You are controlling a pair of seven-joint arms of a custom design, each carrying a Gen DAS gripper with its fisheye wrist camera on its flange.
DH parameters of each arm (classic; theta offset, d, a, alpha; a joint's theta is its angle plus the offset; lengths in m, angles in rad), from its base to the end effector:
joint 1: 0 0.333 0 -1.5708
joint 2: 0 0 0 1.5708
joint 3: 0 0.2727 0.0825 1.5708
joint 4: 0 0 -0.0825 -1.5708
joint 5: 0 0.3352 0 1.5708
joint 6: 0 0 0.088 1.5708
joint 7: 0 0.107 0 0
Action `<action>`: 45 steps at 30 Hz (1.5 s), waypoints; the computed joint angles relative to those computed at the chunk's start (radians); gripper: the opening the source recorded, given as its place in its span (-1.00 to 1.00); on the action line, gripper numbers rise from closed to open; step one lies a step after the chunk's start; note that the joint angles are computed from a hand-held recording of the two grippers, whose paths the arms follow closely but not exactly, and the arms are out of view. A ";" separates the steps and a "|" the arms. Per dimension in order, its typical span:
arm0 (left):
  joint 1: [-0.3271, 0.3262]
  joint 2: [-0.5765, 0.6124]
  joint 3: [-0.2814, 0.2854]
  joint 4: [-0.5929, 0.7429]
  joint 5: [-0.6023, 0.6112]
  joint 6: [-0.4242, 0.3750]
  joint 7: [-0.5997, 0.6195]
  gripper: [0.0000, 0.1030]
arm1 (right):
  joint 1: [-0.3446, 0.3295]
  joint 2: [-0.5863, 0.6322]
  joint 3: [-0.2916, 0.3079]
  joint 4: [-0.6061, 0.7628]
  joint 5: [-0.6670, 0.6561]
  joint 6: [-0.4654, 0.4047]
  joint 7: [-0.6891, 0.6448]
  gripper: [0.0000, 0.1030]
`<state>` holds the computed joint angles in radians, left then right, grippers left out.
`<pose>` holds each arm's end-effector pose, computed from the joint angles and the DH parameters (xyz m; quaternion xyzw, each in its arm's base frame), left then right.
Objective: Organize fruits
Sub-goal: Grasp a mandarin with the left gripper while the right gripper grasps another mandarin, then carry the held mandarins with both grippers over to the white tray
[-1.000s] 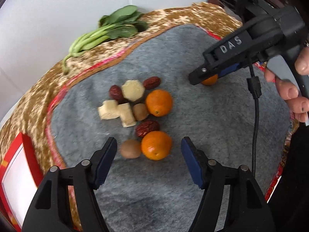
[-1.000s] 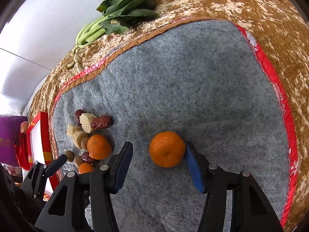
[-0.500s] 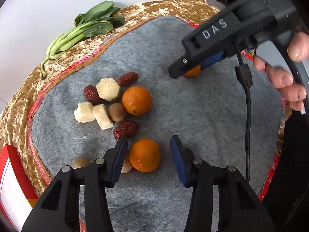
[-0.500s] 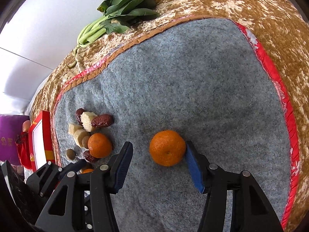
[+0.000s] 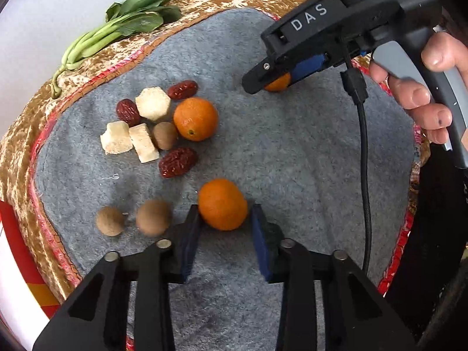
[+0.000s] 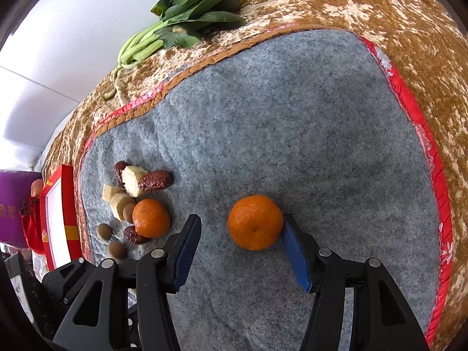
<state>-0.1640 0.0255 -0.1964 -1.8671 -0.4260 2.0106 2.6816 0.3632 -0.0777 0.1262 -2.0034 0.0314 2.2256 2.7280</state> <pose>0.4924 -0.2109 0.4853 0.1271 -0.9701 0.2052 0.0263 0.4577 0.2465 0.4956 -0.4251 0.8928 0.0145 0.1487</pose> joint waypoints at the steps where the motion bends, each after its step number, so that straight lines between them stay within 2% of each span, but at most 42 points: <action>1: 0.001 0.003 0.001 0.003 -0.002 0.001 -0.007 -0.41 | 0.001 0.005 0.001 0.007 -0.005 -0.007 0.002 0.10; 3: 0.003 0.014 0.002 0.017 -0.002 0.000 -0.036 -0.42 | 0.002 0.014 0.002 0.019 -0.015 -0.021 0.004 0.07; 10: 0.002 0.056 -0.008 0.063 0.006 -0.002 -0.099 -0.43 | 0.007 0.025 0.002 0.037 -0.045 -0.052 0.011 -0.33; 15: 0.000 0.089 -0.019 0.099 0.015 0.001 -0.142 -0.44 | 0.009 0.025 0.002 0.037 -0.047 -0.050 0.001 -0.34; 21: 0.000 0.121 -0.029 0.132 0.013 0.012 -0.165 -0.44 | -0.004 -0.041 -0.011 -0.052 0.023 0.033 -0.038 -0.36; 24: 0.012 0.106 -0.027 0.117 -0.008 0.016 -0.147 -0.44 | -0.006 -0.066 -0.013 -0.086 0.068 0.102 -0.071 -0.36; 28: 0.028 0.082 -0.017 0.096 -0.037 0.024 -0.127 -0.44 | 0.003 -0.044 0.005 -0.046 0.057 0.139 -0.094 -0.36; 31: 0.044 0.061 -0.003 0.078 -0.058 0.025 -0.112 -0.44 | 0.024 0.019 0.012 0.021 0.097 0.174 -0.157 -0.36; 37: 0.082 -0.051 0.047 -0.014 -0.105 0.060 -0.094 -0.44 | 0.075 0.189 0.033 0.227 0.074 0.207 -0.211 -0.36; 41: 0.119 -0.086 0.090 -0.031 -0.093 0.122 -0.142 -0.44 | 0.122 0.341 0.042 0.422 0.054 0.219 -0.250 -0.36; 45: 0.169 -0.115 0.128 -0.069 -0.034 0.217 -0.217 -0.44 | 0.170 0.511 0.056 0.648 0.063 0.225 -0.326 -0.36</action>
